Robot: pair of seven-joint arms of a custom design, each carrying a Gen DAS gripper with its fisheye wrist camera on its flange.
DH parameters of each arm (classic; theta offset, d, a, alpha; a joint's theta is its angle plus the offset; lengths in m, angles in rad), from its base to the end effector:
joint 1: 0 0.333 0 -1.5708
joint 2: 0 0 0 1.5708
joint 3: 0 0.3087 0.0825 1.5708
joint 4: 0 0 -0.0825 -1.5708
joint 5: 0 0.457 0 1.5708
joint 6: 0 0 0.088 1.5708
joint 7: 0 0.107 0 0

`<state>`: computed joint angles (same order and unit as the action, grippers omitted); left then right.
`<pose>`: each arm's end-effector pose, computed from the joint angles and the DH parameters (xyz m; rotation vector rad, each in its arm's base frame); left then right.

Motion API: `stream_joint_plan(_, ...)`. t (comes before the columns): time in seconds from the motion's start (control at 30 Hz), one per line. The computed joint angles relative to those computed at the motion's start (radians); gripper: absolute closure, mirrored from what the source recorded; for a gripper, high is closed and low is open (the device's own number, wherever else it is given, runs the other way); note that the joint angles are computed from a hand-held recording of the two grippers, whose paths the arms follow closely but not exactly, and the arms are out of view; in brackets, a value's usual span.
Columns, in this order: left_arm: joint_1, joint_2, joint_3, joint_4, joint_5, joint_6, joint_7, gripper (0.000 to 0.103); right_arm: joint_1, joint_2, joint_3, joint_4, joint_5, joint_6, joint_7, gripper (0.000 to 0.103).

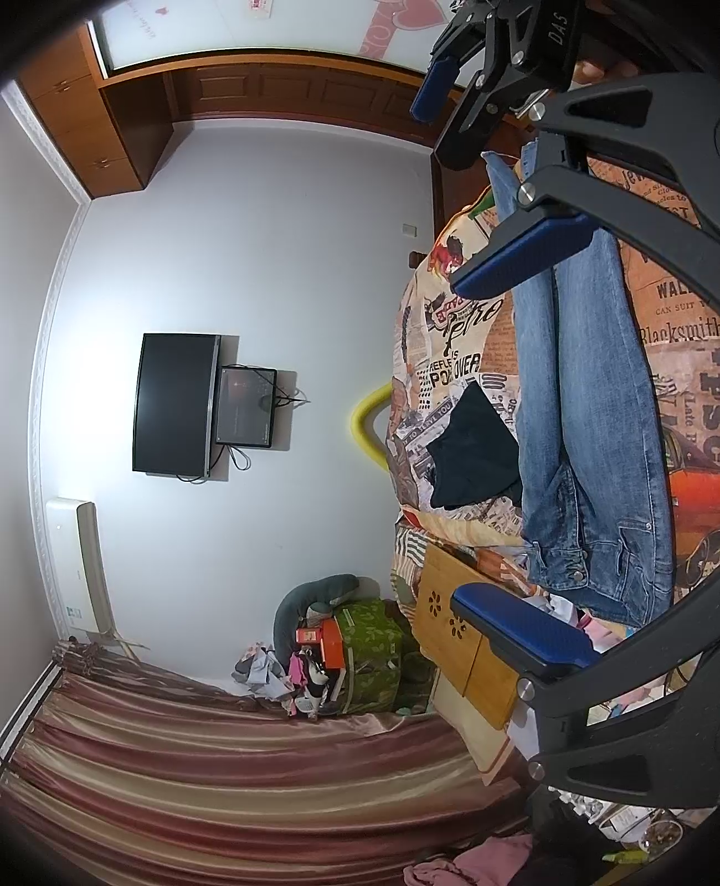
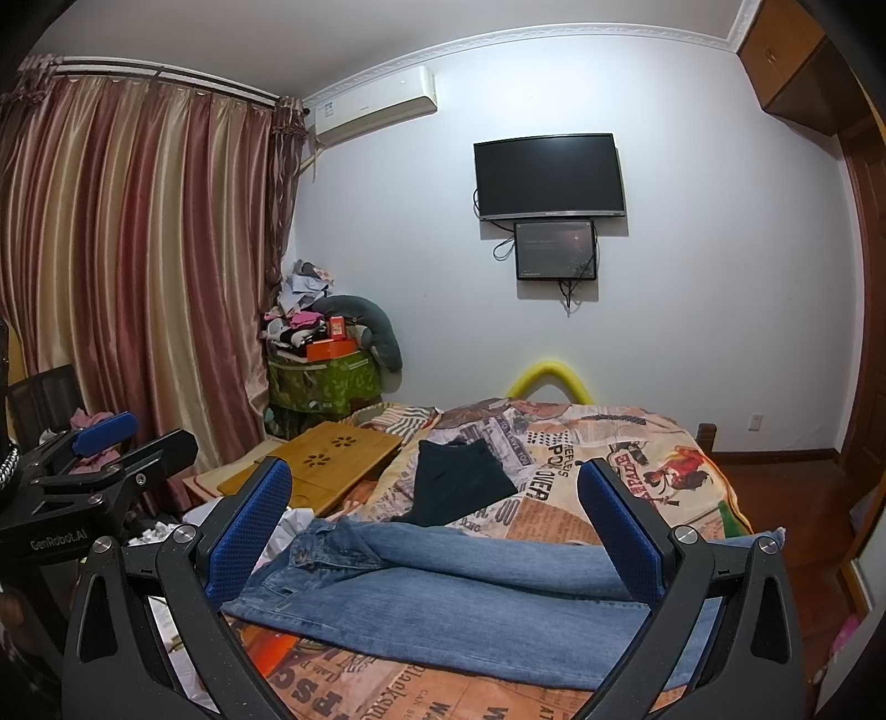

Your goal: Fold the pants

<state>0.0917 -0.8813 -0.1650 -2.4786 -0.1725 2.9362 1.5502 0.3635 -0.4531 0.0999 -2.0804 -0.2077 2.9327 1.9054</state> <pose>0.3997 -0.0437 0.7191 -1.4278 1.3607 -1.1429 0.4599 0.2594 0.7567 -1.5432 1.1110 -0.7629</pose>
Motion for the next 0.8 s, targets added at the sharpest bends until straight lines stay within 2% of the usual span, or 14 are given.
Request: stream_joint_plan(0.8,-0.007,0.008,0.008,0.006,-0.001,-0.007,0.002,0.000,-0.005,0.004,0.000,0.003,0.003,-0.015,0.001,0.000)
